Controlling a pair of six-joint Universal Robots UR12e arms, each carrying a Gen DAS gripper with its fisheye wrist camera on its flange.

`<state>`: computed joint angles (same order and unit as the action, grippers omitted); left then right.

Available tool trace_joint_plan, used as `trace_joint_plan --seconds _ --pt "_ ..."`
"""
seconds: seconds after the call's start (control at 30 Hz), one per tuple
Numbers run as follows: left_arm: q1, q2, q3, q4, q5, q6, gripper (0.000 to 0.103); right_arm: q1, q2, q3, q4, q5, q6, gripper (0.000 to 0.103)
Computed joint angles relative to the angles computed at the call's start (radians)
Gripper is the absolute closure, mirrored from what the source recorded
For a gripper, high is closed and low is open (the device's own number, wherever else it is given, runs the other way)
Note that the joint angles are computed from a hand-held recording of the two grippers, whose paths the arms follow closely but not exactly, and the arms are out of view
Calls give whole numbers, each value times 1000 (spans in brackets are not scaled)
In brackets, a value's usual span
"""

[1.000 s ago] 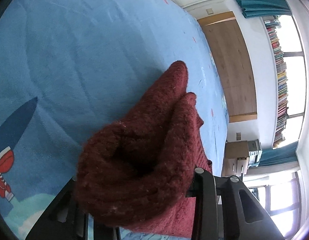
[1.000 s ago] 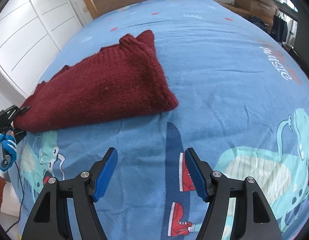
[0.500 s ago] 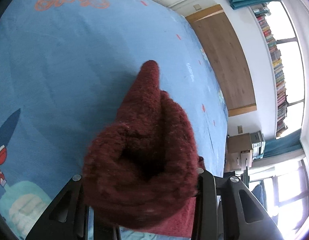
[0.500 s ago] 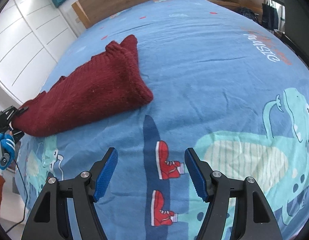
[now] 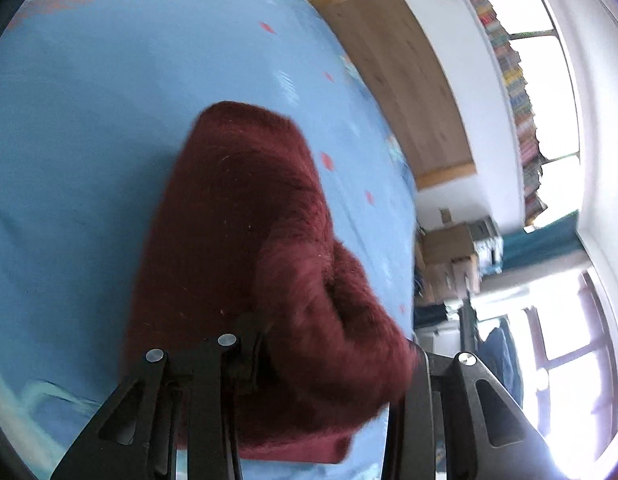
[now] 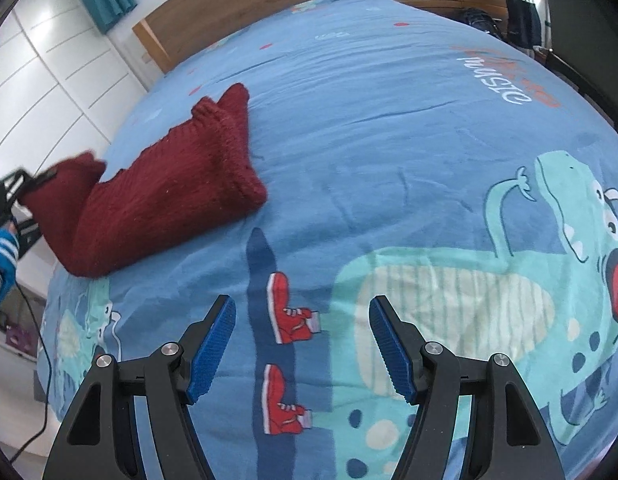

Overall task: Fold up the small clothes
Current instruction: 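Lift and fold the held side over the sweater with the left gripper, then open the left gripper to release the folded side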

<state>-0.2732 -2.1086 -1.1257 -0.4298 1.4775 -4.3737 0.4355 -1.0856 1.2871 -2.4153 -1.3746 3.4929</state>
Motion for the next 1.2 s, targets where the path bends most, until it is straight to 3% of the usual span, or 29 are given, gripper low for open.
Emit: trace_joint_plan --seconds 0.13,0.23,0.4,0.5,0.6,0.77,0.87,0.93,1.03,1.07,1.1,1.2 --pt "-20 -95 172 -47 -61 58 73 -10 -11 20 -17 -1 14 32" --pt "-44 -181 331 -138 -100 122 73 -17 -21 39 -30 -5 29 32" --pt "-97 -324 589 -404 -103 289 73 -28 -36 66 -46 -11 55 32" --pt "-124 -374 677 -546 -83 366 73 -34 -42 79 -53 -10 64 32" --pt "-145 -378 671 -576 -57 395 73 -39 -46 89 -57 -7 71 32" --pt "-171 -422 767 -607 -4 434 73 -43 -49 99 -62 -1 72 32" --pt "-187 -402 714 -593 14 471 73 -46 -50 102 -65 1 74 32" --pt "-194 -357 623 -591 22 504 73 -47 -51 105 -64 2 74 32" --pt "-208 -356 611 -594 46 538 73 -47 -50 103 -61 2 72 32" --pt "-212 -358 616 -604 58 546 71 -46 -49 100 -59 0 73 32" --pt "-214 -375 650 -617 56 549 62 -45 -48 99 -57 -2 72 32" --pt "-208 -391 677 -605 -17 532 47 -43 -49 97 -58 -10 68 32"
